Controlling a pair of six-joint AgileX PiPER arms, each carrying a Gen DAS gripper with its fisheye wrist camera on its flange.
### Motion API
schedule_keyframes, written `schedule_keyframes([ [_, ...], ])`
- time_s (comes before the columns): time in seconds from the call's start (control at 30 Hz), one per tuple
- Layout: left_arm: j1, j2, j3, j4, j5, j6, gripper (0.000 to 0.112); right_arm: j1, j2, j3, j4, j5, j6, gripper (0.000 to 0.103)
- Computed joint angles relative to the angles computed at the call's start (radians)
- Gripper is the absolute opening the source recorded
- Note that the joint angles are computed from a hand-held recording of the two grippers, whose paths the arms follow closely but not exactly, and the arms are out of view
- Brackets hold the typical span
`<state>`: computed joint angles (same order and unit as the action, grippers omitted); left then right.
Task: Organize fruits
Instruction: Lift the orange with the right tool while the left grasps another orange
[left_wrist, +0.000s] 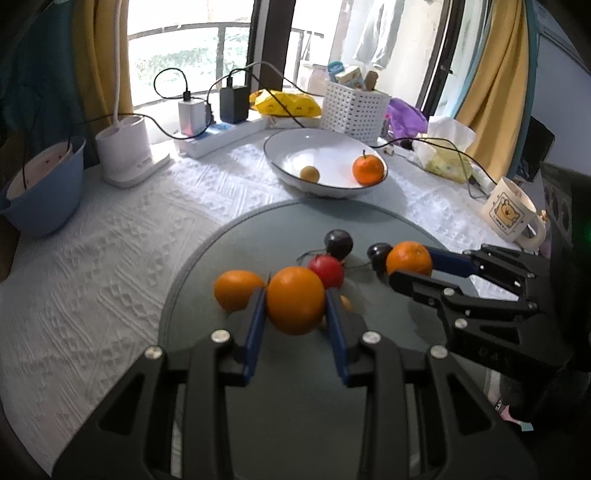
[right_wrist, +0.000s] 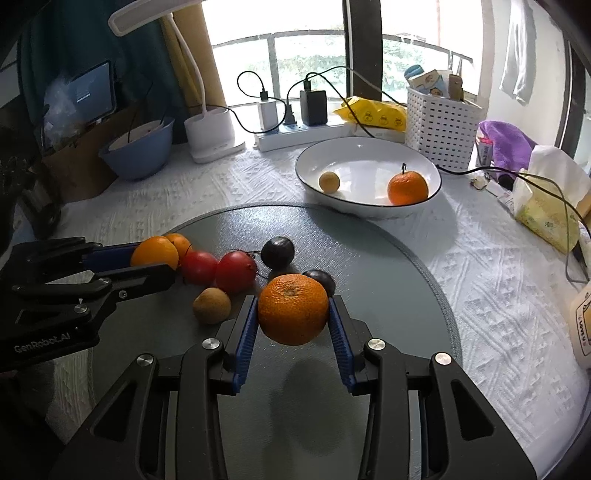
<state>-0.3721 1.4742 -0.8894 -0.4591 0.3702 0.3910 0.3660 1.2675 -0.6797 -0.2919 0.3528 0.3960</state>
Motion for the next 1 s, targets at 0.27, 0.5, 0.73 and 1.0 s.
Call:
schedule_keyframes([
  [0.27, -0.009, 0.020, -0.043, 0.013, 0.009, 0.005, 0.033, -0.051, 0.006, -0.023, 0.043, -0.007, -0.071, 0.041],
  [0.5, -0.020, 0.039, -0.078, 0.045, 0.009, -0.018, 0.033, -0.100, 0.007, -0.037, 0.087, -0.016, -0.142, 0.041],
  [0.73, -0.036, 0.073, -0.132, 0.090, 0.017, -0.049, 0.033, -0.162, 0.020, -0.049, 0.146, -0.035, -0.223, 0.041],
  [1.0, -0.051, 0.124, -0.197, 0.128, 0.023, -0.075, 0.033, -0.224, 0.045, -0.072, 0.236, -0.052, -0.338, 0.041],
])
